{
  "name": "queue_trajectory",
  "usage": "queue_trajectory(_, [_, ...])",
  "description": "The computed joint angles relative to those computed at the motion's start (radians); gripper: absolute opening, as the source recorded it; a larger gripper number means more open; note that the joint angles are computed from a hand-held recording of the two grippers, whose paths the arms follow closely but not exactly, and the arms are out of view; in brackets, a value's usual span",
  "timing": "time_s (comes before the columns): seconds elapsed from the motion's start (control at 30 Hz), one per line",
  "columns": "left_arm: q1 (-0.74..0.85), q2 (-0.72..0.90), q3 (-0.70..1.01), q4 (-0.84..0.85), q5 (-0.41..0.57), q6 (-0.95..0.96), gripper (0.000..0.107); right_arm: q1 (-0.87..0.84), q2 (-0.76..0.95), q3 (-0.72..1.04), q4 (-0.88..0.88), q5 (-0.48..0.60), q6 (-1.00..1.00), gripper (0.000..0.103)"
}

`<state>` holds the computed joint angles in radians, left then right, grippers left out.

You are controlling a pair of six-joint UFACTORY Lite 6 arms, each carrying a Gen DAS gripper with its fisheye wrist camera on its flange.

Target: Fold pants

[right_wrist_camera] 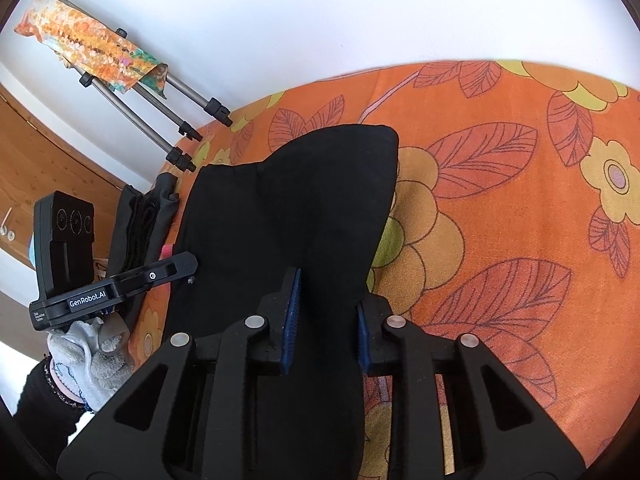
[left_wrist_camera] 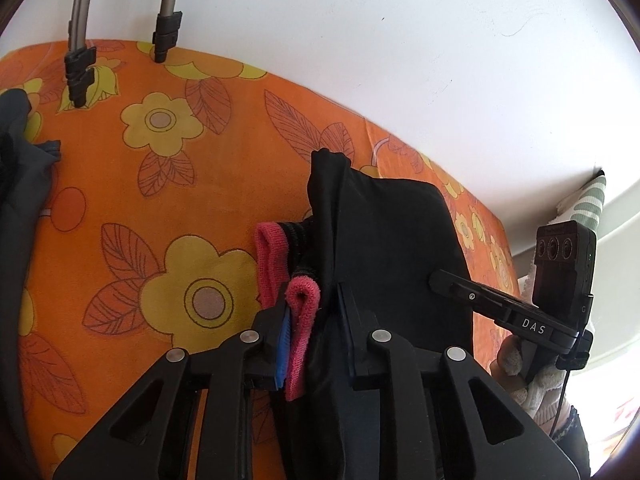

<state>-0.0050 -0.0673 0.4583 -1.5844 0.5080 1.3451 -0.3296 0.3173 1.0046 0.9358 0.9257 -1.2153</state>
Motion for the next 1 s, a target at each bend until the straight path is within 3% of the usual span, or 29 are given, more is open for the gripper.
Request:
queue_trajectory(0.07, [0.043, 0.017, 0.009, 0.063, 0.020, -0.048, 0.045, -0.001, 0.006, 0.010, -0.008, 0.008, 0.004, 0.025])
queue_trajectory(0.27, [0.082, 0.062, 0.016, -0.005, 0.078, 0.071, 0.055, -0.038, 0.084, 0.062, -0.018, 0.053, 0.008, 0.027])
queue_trajectory(0.37, [0.035, 0.052, 0.004, -0.080, 0.037, 0.132, 0.057, -0.041, 0.100, 0.066, -0.005, 0.063, -0.007, 0.027])
queue_trajectory(0.53, [-0.005, -0.009, -0.050, -0.154, -0.005, 0.183, 0.043, -0.055, 0.128, 0.075, 0.021, 0.094, -0.012, 0.027])
queue_trajectory(0.67, [-0.011, -0.041, -0.063, -0.169, -0.016, 0.196, 0.025, -0.039, 0.063, 0.015, 0.047, 0.048, -0.049, 0.023])
queue_trajectory(0.83, [-0.120, -0.146, -0.085, -0.132, -0.140, 0.116, 0.021, -0.019, -0.030, -0.047, 0.063, 0.008, -0.046, 0.013])
queue_trajectory(1.0, [-0.214, -0.150, -0.060, -0.217, -0.235, 0.176, 0.018, 0.022, -0.151, -0.104, 0.036, -0.050, -0.026, 0.010])
